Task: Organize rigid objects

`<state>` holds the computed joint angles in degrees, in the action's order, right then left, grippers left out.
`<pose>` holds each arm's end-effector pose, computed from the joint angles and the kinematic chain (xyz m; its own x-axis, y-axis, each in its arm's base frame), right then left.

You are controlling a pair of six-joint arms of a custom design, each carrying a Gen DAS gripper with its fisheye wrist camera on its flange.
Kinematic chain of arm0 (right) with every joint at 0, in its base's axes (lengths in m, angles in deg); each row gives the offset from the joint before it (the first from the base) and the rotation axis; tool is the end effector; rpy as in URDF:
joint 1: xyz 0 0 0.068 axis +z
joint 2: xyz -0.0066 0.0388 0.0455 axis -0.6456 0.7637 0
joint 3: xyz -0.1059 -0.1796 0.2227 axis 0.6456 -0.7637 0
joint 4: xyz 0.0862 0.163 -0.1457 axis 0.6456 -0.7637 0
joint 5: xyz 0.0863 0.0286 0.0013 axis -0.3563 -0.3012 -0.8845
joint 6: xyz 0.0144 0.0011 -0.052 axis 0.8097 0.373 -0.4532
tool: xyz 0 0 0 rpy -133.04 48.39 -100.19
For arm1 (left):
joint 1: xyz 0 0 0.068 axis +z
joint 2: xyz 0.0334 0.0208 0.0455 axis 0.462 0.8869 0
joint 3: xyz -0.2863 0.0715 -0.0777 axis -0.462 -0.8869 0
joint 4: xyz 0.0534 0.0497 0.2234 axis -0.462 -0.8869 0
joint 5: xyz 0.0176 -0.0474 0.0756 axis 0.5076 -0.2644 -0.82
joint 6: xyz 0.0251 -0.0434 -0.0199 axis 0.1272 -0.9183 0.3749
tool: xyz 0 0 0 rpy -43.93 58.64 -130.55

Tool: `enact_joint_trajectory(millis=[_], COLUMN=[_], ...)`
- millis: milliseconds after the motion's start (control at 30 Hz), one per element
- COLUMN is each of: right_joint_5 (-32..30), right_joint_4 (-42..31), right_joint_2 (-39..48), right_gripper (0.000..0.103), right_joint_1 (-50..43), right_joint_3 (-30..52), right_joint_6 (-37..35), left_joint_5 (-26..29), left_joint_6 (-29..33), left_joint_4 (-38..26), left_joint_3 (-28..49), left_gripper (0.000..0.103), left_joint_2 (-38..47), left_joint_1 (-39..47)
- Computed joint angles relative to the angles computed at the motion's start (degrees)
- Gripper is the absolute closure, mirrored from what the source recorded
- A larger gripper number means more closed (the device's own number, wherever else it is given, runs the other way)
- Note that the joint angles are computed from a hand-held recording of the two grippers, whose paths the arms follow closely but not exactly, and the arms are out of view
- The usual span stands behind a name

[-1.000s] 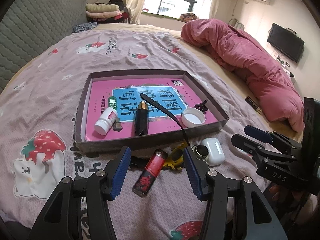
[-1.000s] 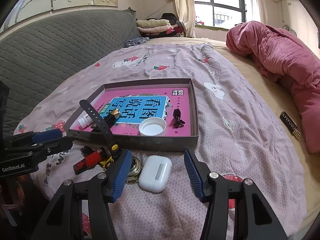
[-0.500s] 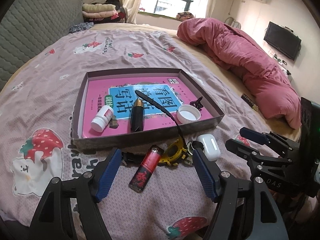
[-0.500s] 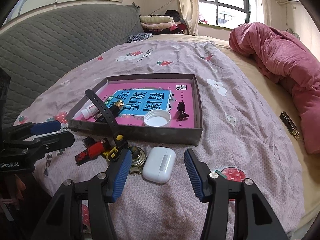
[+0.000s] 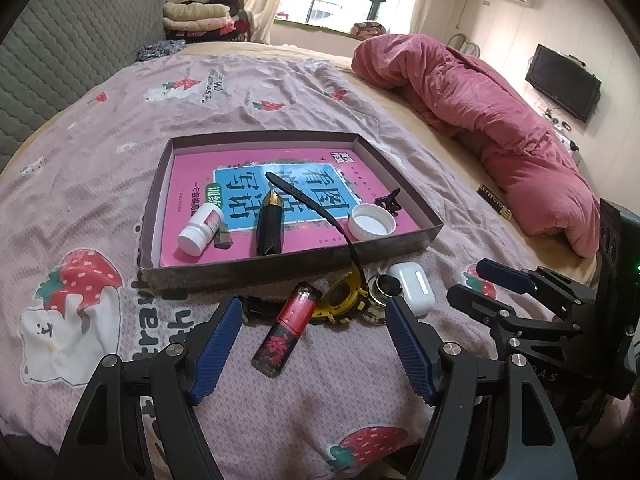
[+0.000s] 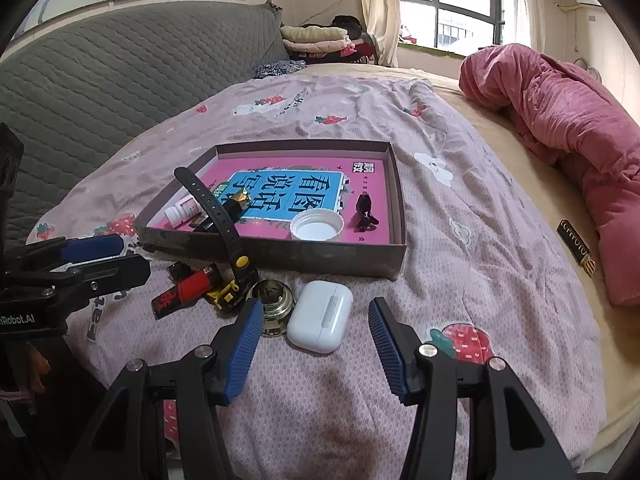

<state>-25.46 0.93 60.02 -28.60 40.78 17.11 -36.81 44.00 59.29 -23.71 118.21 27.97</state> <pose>0.2958 0.0682 0.1228 -0.6471 -0.2846 -0.7072 -0.4380 0.8981 0.0393 0.2790 -0.0055 0.1317 -0.7505 -0.1204 -0.6498 0.0476 0.9709 -0.2348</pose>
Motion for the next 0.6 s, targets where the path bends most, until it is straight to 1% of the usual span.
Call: enact_joint_trajectory(millis=[333, 600], right_joint_5=[2.02, 3.02], right_joint_4=[-1.63, -3.25], right_joint_2=[1.11, 4.19], right_gripper=[0.049, 0.049], right_joint_1=[1.65, 2.44], right_joint_3=[0.1, 1.99], right_joint_6=[-0.36, -0.02], left_joint_5=[0.12, 0.3], left_joint_6=[-0.04, 0.03], left_joint_4=[-0.28, -0.17], left_joint_3=[-0.53, -0.21], left_gripper=[0.028, 0.028], left_joint_2=[-0.19, 1.19], left_joint_1=[-0.83, -1.47])
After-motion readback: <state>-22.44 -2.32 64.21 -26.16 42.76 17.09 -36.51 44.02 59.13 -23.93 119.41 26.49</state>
